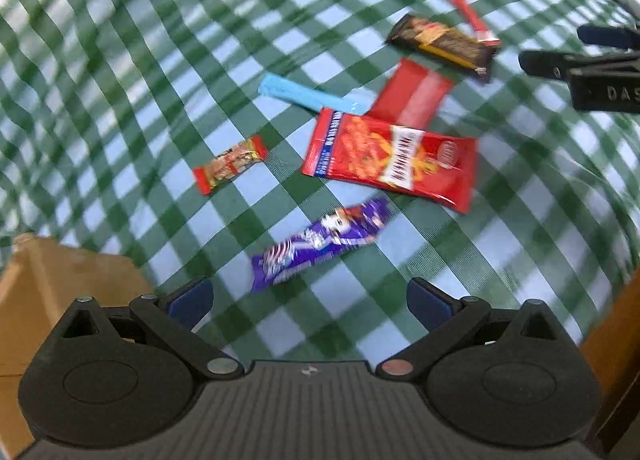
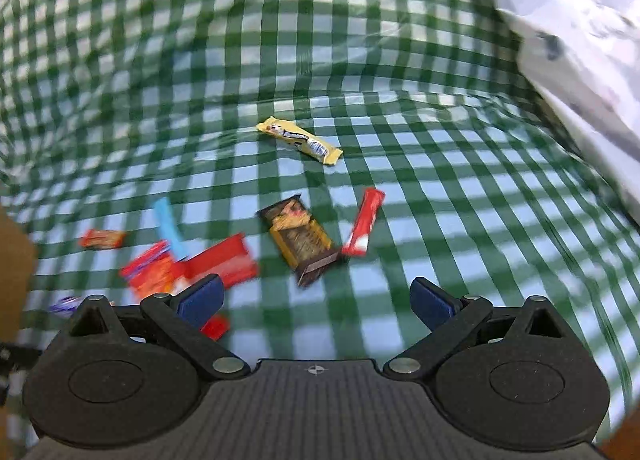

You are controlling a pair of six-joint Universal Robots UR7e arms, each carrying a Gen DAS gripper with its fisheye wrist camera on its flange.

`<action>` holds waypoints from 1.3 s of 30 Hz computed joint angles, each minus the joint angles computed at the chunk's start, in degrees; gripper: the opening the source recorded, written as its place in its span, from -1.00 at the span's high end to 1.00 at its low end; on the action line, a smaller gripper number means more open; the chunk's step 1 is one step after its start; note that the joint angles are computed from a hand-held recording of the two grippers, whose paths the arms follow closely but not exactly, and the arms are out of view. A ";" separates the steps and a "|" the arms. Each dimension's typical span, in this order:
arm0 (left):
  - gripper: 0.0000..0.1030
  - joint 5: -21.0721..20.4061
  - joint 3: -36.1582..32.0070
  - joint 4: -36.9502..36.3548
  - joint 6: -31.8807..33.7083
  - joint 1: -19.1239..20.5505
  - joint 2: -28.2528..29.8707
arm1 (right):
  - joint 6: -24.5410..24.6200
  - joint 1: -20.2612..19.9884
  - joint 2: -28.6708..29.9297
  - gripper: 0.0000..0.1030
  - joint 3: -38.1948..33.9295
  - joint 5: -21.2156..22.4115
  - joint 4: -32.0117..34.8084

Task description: Organize snacks

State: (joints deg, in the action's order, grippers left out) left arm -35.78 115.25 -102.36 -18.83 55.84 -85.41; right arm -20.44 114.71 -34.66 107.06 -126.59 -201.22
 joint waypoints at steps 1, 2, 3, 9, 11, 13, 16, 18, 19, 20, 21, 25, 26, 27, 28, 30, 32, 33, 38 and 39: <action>-1.00 0.10 -0.77 -1.41 0.96 1.28 1.51 | -2.46 -0.91 1.48 -0.92 -2.05 0.69 0.03; -1.00 0.20 -1.47 -2.75 2.11 2.36 2.76 | -5.11 -1.72 2.74 -0.92 -3.86 1.62 0.06; -1.00 0.26 -2.12 -4.10 3.39 3.42 3.96 | -7.90 -2.38 3.98 -0.92 -5.56 2.40 0.32; -1.00 -0.67 -6.26 -5.64 7.69 8.06 9.51 | -19.96 -5.01 10.59 -0.91 -14.70 2.66 4.93; -1.00 -1.60 -6.76 -6.08 8.20 9.00 9.94 | -20.50 -5.91 11.83 -0.91 -16.84 2.99 7.46; -1.00 -2.54 -6.92 -6.92 8.46 9.59 9.77 | -19.62 -6.59 12.05 -0.92 -17.19 5.63 7.12; -0.74 -3.48 -5.80 -9.51 9.96 9.69 8.23 | -18.87 -7.08 11.45 -0.54 -17.02 8.59 8.41; 0.34 -6.49 -5.43 -10.87 10.33 9.64 6.64 | -19.31 -6.98 10.87 -0.07 -16.14 9.72 8.35; 0.60 -7.91 -5.46 -10.52 9.56 9.58 6.03 | -20.31 -6.69 10.87 0.21 -15.80 9.47 7.99; 0.70 -8.61 -5.27 -10.22 8.41 9.44 5.40 | -19.70 -6.37 10.64 0.20 -15.48 8.81 8.45; 0.74 -9.17 -4.95 -10.23 7.40 9.26 4.80 | -18.15 -6.04 9.99 0.21 -14.46 8.30 8.61; 0.76 -9.33 -1.84 -11.40 5.81 6.60 0.40 | -11.04 -5.13 7.45 0.21 -9.83 7.95 5.85; 0.76 -9.63 -1.49 -10.83 4.85 5.89 -0.92 | -10.02 -4.84 6.83 0.21 -8.03 7.83 3.64; 0.76 -10.21 -1.20 -9.95 3.38 5.11 -2.06 | -8.70 -4.45 6.21 0.21 -6.46 7.48 1.67; 0.76 -10.99 -1.11 -8.90 1.88 4.44 -3.41 | -7.42 -3.93 5.43 0.21 -4.59 6.82 -0.45; 0.76 -11.62 -0.93 -7.47 -1.16 2.80 -4.88 | -5.21 -2.80 4.21 0.21 -1.37 5.34 -4.27; 0.76 -11.41 -0.36 -5.36 -4.60 0.57 -7.50 | -5.70 -1.03 3.78 0.21 1.00 2.62 -8.39; 0.76 -11.32 0.04 -4.69 -6.56 -0.60 -8.25 | -6.62 0.00 3.77 0.21 2.22 1.17 -10.82; 0.76 -10.92 1.41 4.05 -16.99 -6.77 -15.26 | -1.75 5.70 0.52 0.21 10.00 -0.79 -16.59; 0.76 -10.74 1.76 6.70 -19.68 -8.63 -17.03 | -0.25 6.82 -0.02 0.21 10.94 -0.91 -16.87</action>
